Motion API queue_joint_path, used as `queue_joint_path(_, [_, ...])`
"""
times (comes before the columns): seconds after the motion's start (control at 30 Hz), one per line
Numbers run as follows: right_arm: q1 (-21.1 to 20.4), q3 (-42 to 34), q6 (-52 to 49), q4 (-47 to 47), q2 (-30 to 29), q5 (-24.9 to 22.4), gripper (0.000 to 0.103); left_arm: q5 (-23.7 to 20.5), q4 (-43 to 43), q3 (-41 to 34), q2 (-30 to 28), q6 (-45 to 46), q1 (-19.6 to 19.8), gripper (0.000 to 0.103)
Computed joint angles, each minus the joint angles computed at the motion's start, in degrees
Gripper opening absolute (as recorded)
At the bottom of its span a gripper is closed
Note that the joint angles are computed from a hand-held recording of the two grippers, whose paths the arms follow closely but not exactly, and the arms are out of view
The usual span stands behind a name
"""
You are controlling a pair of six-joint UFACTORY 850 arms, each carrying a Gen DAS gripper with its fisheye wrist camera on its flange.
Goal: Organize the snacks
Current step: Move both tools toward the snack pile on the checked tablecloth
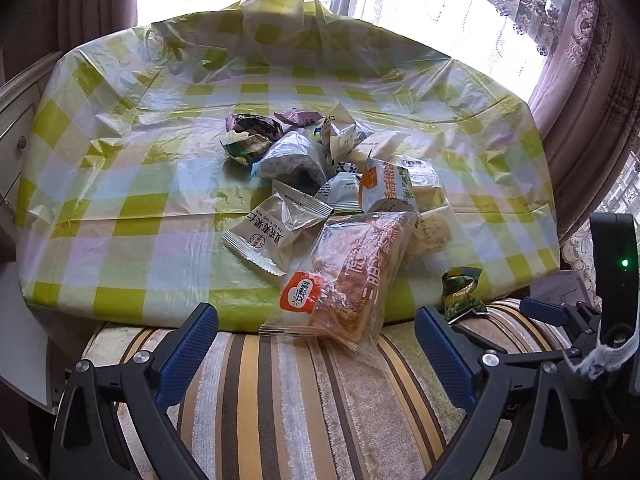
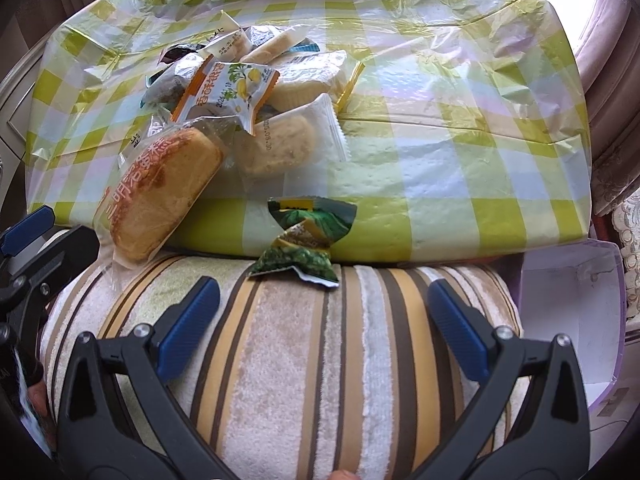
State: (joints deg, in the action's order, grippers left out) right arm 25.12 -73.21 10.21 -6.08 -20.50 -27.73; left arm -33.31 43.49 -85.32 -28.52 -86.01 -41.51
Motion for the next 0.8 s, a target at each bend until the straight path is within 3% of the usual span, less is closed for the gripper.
queue_joint_path(0.57, [-0.67, -0.22, -2.85, 3.02, -0.23, -0.44, 0.103, 0.42, -1.19, -1.26, -0.86, 2.00, 0.53, 0.099])
queue_joint_path(0.7, [-2.01, -1.73, -8.47, 9.24, -1.54, -1.66, 0.103, 3.59, -10.10, -3.54, -2.72, 11.59, 2.50, 0.099])
queue_joint_path(0.8, [-3.18, -3.57, -15.49, 16.06, -3.06, -3.33, 0.103, 5.58, -18.26, -4.79, -3.97, 19.88, 3.79, 0.091])
